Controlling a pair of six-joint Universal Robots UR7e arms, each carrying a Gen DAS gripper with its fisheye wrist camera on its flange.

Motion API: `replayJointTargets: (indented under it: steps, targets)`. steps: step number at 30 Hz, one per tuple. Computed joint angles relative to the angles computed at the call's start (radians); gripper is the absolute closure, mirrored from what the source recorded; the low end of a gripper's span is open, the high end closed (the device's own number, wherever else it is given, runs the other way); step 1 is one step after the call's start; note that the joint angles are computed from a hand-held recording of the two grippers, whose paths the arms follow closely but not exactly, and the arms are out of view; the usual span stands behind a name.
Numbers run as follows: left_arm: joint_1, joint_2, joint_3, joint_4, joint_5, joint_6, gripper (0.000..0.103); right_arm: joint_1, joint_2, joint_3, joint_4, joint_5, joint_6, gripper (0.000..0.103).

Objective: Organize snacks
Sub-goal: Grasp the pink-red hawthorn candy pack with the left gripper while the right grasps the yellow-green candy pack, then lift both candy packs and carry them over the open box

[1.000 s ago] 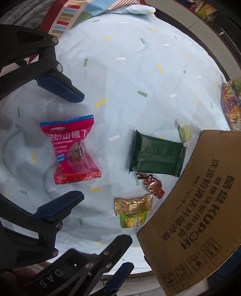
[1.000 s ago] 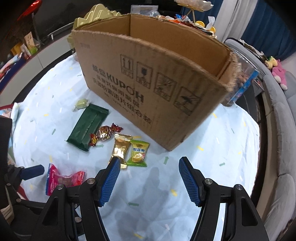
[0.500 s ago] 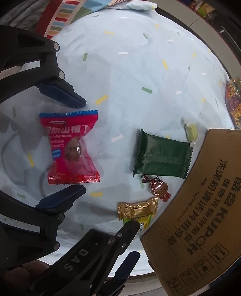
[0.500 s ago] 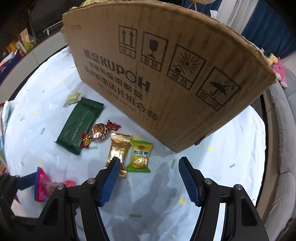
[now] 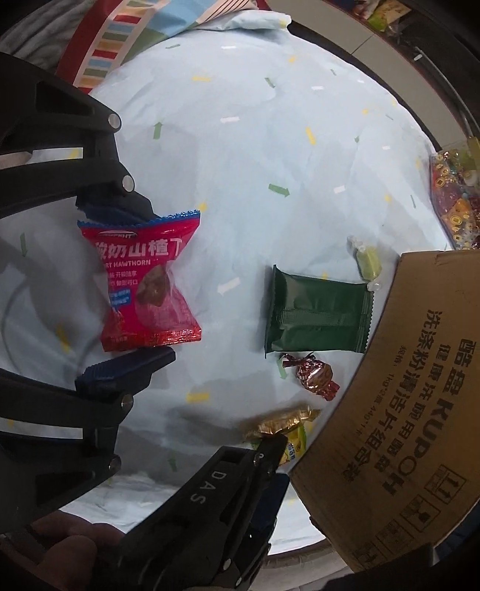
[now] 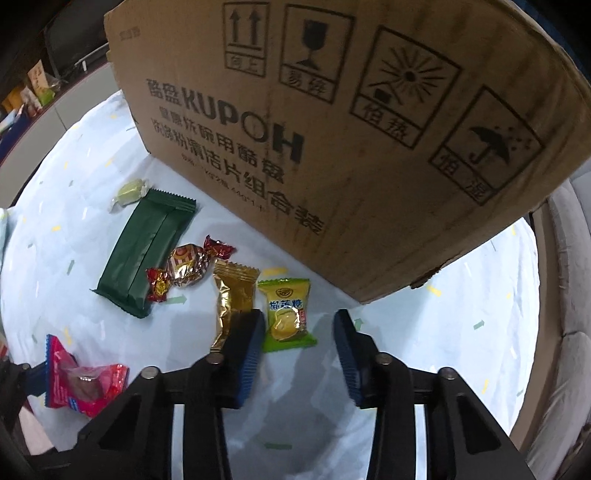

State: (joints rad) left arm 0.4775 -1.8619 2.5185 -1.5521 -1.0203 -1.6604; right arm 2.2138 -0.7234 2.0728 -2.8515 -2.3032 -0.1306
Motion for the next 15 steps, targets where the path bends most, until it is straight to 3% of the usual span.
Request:
replayJointTargets:
  steps: [1,8,13,15]
  targets:
    - [-0.004,-0.002,0.002,-0.002,0.001,0.000,0.047,-0.003,-0.002,-0.001,0.019,0.008,0.008,0.073]
    - [-0.037,-0.069,-0.036,0.092,0.010,0.005,0.059,0.013,-0.011,0.027,-0.015,0.002,0.006,0.074]
    - [-0.036,-0.112,-0.027,0.088,0.012,0.031,0.061,0.031,-0.029,0.040,-0.019,-0.007,0.025,0.075]
    - [-0.008,-0.086,-0.018,0.026,0.029,0.068,0.062,0.036,-0.041,0.048,-0.008,-0.007,0.046,0.075]
